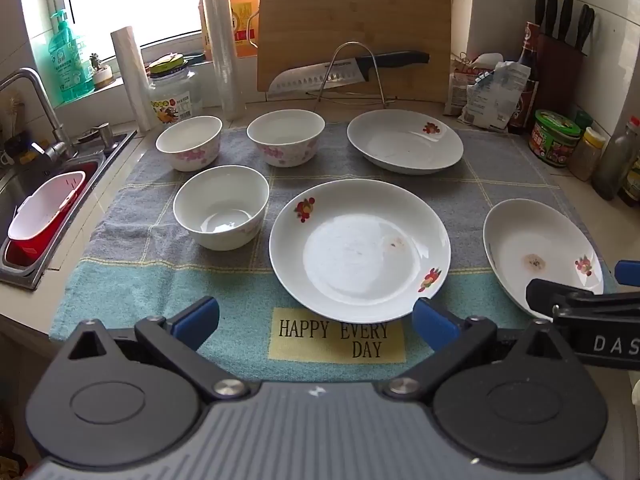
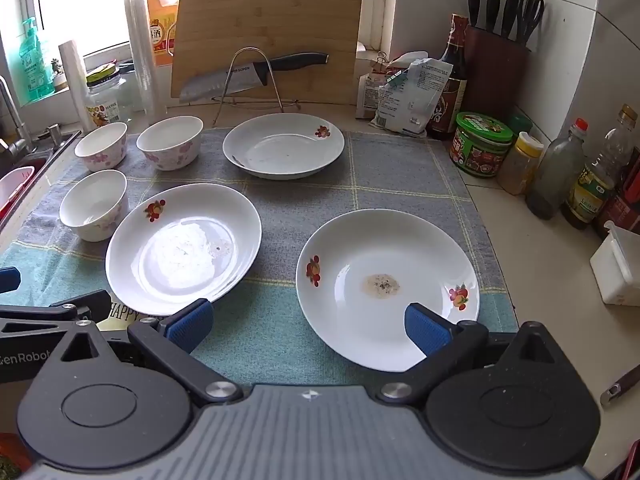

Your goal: Organize plates and bowls

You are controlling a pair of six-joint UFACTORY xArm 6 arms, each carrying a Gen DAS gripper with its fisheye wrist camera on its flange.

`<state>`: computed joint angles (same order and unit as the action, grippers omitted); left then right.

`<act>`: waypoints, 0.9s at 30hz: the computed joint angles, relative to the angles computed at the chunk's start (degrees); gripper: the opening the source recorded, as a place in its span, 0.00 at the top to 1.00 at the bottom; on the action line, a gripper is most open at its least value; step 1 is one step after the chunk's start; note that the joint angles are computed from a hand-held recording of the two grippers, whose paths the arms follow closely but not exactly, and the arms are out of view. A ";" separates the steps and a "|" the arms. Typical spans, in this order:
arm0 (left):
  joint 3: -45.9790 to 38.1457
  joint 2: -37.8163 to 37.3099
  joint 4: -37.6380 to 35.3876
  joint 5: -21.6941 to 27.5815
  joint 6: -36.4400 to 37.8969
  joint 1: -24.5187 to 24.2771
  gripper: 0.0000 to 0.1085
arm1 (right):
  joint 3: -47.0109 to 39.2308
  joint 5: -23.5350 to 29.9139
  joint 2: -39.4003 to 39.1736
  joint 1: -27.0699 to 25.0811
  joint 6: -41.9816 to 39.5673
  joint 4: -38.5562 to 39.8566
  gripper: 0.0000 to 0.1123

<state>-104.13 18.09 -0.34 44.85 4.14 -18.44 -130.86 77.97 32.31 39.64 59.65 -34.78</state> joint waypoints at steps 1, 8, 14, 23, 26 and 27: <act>-0.15 0.06 -0.19 0.21 -0.01 0.02 0.06 | 0.21 -0.37 -0.10 -0.05 0.04 -0.02 0.08; -0.68 0.30 0.16 0.64 -0.40 -0.18 0.06 | -1.43 0.26 0.67 -0.16 -0.48 0.12 0.08; -0.19 -0.19 0.59 0.82 -0.92 -0.53 0.06 | 0.16 -0.37 -0.34 -0.05 0.29 0.03 0.08; -1.55 0.75 -0.84 1.45 0.54 0.07 0.06 | -1.07 0.49 0.35 0.37 0.61 -0.50 0.08; -1.64 0.73 -0.83 1.47 0.50 0.05 0.06 | -1.61 0.78 0.65 0.41 0.50 -0.60 0.08; -1.60 0.72 -0.90 1.44 0.59 0.08 0.06 | -1.64 0.82 0.67 0.43 0.49 -0.63 0.08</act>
<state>-105.74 18.80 -1.24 46.29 4.73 -18.36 -132.50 78.78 32.98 40.07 60.14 -35.41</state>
